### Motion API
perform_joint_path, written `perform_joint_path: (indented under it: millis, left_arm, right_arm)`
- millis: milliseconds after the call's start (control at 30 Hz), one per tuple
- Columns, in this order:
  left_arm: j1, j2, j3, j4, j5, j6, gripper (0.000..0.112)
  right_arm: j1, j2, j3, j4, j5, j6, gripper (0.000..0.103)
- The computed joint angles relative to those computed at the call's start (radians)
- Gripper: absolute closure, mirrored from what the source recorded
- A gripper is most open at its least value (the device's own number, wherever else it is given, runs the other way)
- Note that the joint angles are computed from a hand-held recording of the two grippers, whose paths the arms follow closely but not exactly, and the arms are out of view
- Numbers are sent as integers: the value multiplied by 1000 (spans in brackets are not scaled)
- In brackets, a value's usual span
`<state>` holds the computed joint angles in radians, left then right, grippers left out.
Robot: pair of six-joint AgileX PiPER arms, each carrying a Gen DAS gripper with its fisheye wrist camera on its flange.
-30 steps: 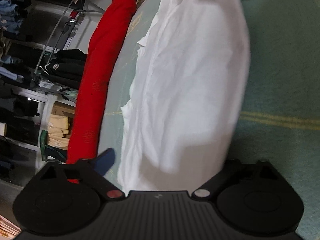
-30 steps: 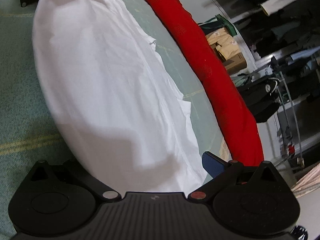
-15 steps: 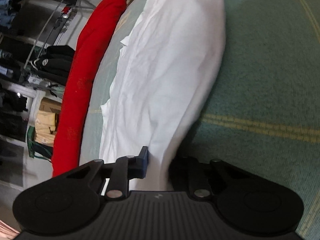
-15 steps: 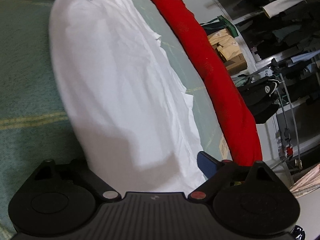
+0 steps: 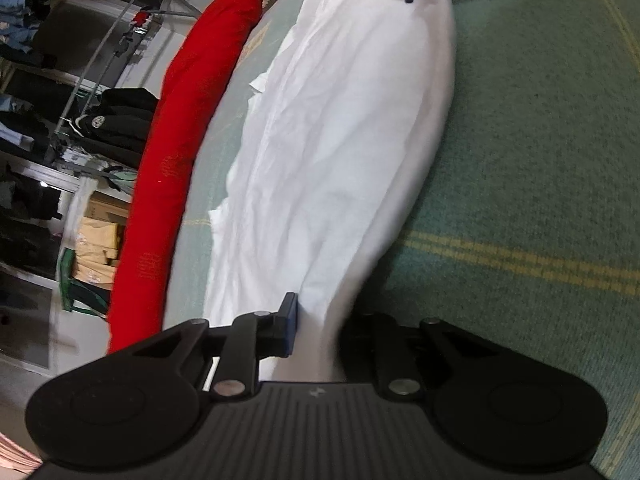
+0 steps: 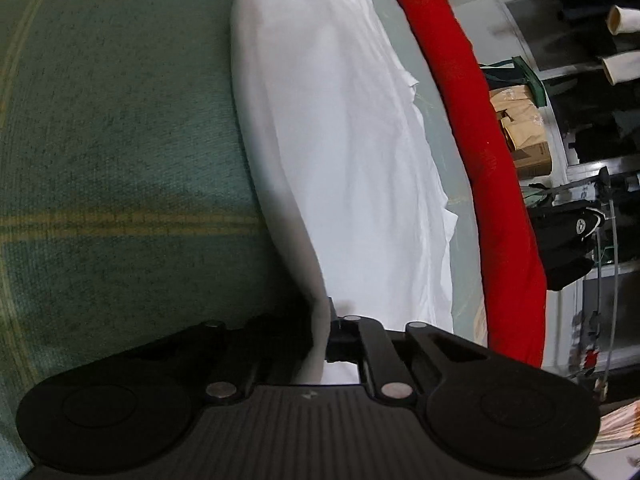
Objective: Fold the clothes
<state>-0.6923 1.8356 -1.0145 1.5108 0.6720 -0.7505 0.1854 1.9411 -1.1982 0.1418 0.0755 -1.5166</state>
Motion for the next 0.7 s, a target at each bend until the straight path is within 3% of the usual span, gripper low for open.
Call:
perform_joint_path:
  millis: [100,200,233,300,467,633,700]
  left_arm:
    - [-47,7,21,35,82,1,86]
    - [-83,22,34,37,142,2,96]
    - [-87,26,32,24,146,-2,103]
    - [-84,33,16,-20,138,17,108]
    - [-61,32,-21,-106,104,86,110]
    - [-55,21,-16,-124,91,83,111]
    - [-54,21,-11,-119,88,68,112]
  right_arm:
    - [-2,-1,-10,-30,22,68,93]
    - [-9,-2,-4,152,14,-110,93]
    - [-10,-1,-7,157,17,-111,93]
    - [-8,-2,-8,91,18,-39,93]
    - [0,7,-49,-103,58,197,93]
    - [4,1,-19,-120,9,208,93]
    - [2,1,-7,-35,-16,125,93]
